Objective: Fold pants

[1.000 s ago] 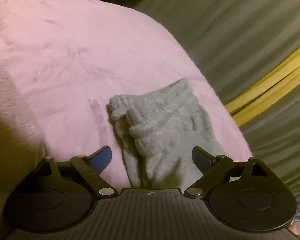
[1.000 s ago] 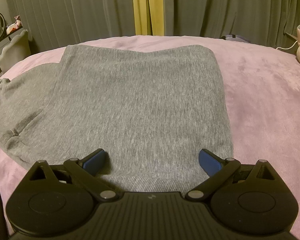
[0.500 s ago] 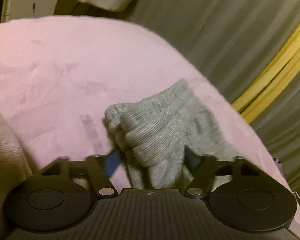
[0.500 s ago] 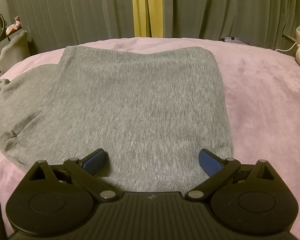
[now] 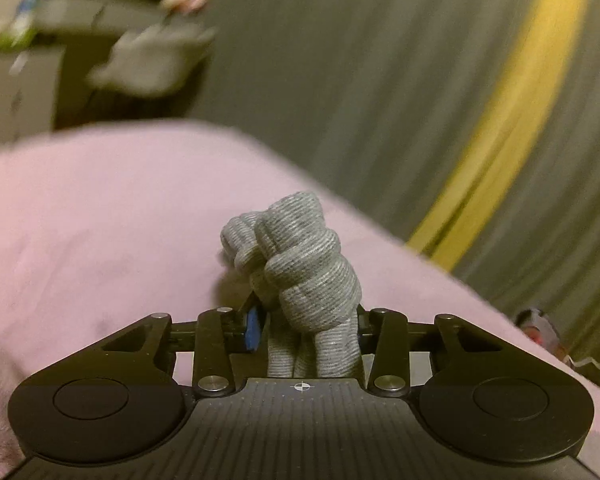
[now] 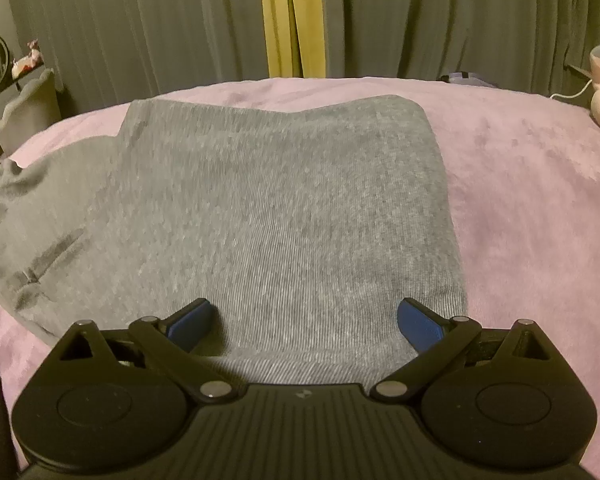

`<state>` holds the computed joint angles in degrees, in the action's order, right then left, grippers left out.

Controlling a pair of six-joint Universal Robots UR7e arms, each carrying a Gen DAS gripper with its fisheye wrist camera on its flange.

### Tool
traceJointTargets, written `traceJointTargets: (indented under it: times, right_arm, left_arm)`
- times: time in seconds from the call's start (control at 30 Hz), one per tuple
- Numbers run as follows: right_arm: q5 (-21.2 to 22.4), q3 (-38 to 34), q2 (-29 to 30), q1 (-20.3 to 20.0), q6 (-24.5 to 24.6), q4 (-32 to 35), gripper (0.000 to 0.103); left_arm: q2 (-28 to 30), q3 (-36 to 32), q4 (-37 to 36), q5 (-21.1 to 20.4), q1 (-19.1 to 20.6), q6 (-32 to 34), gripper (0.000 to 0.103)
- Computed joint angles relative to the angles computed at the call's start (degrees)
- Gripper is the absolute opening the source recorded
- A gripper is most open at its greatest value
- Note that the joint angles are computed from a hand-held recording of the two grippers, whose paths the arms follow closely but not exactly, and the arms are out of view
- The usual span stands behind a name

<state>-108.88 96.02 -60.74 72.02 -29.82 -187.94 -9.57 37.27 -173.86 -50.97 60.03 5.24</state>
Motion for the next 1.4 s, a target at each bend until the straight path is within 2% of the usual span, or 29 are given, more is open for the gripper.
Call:
traceJointTargets:
  times: [0.1, 0.2, 0.3, 0.37, 0.43, 0.5, 0.57, 0.6, 0.63, 0.7, 0.77, 0.83, 0.87, 0.97, 1.03, 1.1, 1.17, 1.3, 1.4]
  right_arm:
    - [2.02, 0.35, -0.73, -0.59, 1.91, 0.41, 0.099]
    - [3.73, 0.63, -1.32, -1.09, 3.56, 0.69, 0.099]
    - [4.62, 1.0, -1.74, -1.26, 4.49, 0.62, 0.099]
    - [5.43, 1.38, -2.2, -1.51, 5.29, 0.61, 0.099]
    - [6.29, 1.72, -2.75, -1.89, 6.84, 0.47, 0.099]
    - [7.17, 1.96, -3.46, -2.41, 9.03, 0.55, 0.099]
    - [8.44, 2.42, -4.44, -3.21, 12.05, 0.35, 0.099]
    - [7.59, 2.17, -4.71, -3.1, 11.46, 1.73, 0.099]
    - [7.17, 2.21, -4.7, -2.9, 10.44, 1.94, 0.099]
    - [8.7, 2.65, -5.04, -2.91, 9.87, 1.69, 0.099]
    - [9.17, 2.24, -5.19, -2.92, 10.83, 2.74, 0.099]
    - [9.07, 2.08, -5.7, -3.11, 13.12, 3.95, 0.099]
    - [9.73, 2.11, -6.21, -3.34, 15.03, 4.73, 0.099]
    - [14.25, 3.06, -8.66, -4.56, 18.47, 6.62, 0.099]
    - [16.52, 3.22, -9.85, -5.04, 19.5, 8.04, 0.099]
    - [17.69, 2.96, -10.43, -5.12, 20.21, 9.52, 0.098]
    - [18.89, 1.8, -10.22, -5.1, 21.21, 11.51, 0.095]
    - [21.12, -2.49, -7.63, -4.59, 22.31, 15.51, 0.068]
    - [19.99, -6.79, -4.44, -3.8, 23.27, 18.28, 0.067]
  left_arm:
    - [2.27, -2.9, -1.56, -3.53, -3.43, 8.34, 0.043]
    - [4.99, -5.31, -1.01, -8.8, -6.49, 13.66, 0.044]
    - [8.64, -7.56, 2.03, -12.7, -9.15, 16.66, 0.044]
    - [10.98, -8.28, 6.33, -13.57, -10.69, 17.09, 0.044]
    - [12.93, -8.52, 12.49, -13.81, -11.78, 15.0, 0.046]
    - [14.7, -8.93, 19.16, -12.23, -12.52, 12.57, 0.06]
    - [15.81, -10.24, 29.05, -9.83, -12.85, 9.68, 0.062]
    - [15.3, -9.56, 31.4, -9.63, -12.64, 6.33, 0.067]
    - [13.83, -8.08, 33.29, -11.65, -12.11, 3.54, 0.071]
    - [9.94, -3.57, 32.93, -16.88, -10.96, -0.65, 0.084]
    - [5.51, 2.86, 27.2, -18.07, -10.28, -4.82, 0.097]
    - [1.9, 8.55, 21.28, -16.79, -9.85, -7.43, 0.098]
    - [1.4, 8.7, 20.57, -15.95, -9.58, -7.87, 0.098]
    - [0.54, 9.09, 18.3, -9.34, -9.16, -10.84, 0.098]
    - [1.7, 6.44, 19.92, -4.73, -8.14, -16.01, 0.098]
    - [1.83, 5.59, 23.44, -0.48, -7.02, -25.45, 0.098]
    - [1.7, 5.76, 25.42, 1.91, -6.15, -31.43, 0.098]
    - [2.26, 5.77, 25.38, 8.47, -5.67, -34.11, 0.098]
    - [2.46, 5.91, 22.5, 8.68, -5.27, -35.9, 0.098]
